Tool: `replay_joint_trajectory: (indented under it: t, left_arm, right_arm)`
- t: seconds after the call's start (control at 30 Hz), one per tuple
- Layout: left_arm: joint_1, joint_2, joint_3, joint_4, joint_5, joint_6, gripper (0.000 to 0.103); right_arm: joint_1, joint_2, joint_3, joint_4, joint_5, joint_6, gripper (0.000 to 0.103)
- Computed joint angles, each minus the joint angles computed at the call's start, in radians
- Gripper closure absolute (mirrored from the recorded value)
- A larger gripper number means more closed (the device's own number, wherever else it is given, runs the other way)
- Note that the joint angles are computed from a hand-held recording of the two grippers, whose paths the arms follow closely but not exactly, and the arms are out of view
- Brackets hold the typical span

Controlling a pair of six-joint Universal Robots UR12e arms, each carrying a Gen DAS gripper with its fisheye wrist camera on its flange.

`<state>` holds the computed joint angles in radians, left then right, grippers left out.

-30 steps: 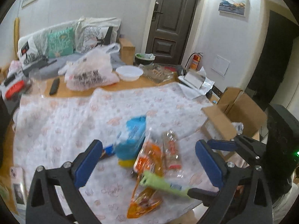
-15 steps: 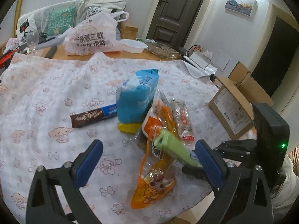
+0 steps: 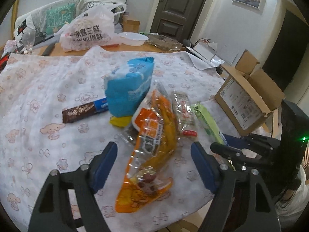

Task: Organize snacks
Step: 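Grasp the peanut brittle bar with the left gripper while the right holds the candy stick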

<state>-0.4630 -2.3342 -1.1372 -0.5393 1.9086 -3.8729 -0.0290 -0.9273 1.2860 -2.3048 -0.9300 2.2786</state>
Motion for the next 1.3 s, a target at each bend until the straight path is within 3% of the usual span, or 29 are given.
replay_joint_trajectory:
  t: [0.1,0.23,0.4,0.6,0.7,0.77,0.8,0.87,1.3]
  left_arm:
    - [-0.006,-0.021,0.047,-0.01,-0.007,0.039,0.03]
    - [-0.008,-0.067,0.138,-0.07,-0.054,0.089,0.049]
    - [-0.001,-0.14,0.252,-0.161,-0.099,0.066,0.049]
    - [-0.017,-0.242,0.438,-0.321,0.022,0.104,0.049]
    - [-0.019,-0.28,0.508,-0.394,0.043,0.111,0.05]
    - [-0.028,-0.315,0.564,-0.431,0.111,0.139,0.05]
    - [-0.027,-0.317,0.566,-0.43,0.114,0.13,0.05]
    - [-0.026,-0.317,0.566,-0.429,0.121,0.107,0.064]
    - [-0.049,-0.208,0.379,-0.375,0.064,0.046,0.064]
  right_arm:
    - [-0.006,-0.001,0.016,-0.047,-0.003,0.037,0.081]
    - [-0.013,0.002,0.035,-0.123,-0.013,0.113,0.081]
    - [-0.017,0.005,0.051,-0.187,-0.041,0.137,0.081]
    - [-0.025,0.016,0.062,-0.263,-0.047,0.198,0.081]
    - [-0.029,0.022,0.061,-0.278,-0.039,0.215,0.081]
    - [-0.03,0.024,0.06,-0.28,-0.036,0.221,0.081]
    - [-0.033,0.026,0.057,-0.27,-0.031,0.22,0.081]
    - [-0.036,0.025,0.063,-0.28,-0.02,0.215,0.081]
    - [-0.041,0.014,0.083,-0.289,-0.024,0.198,0.081]
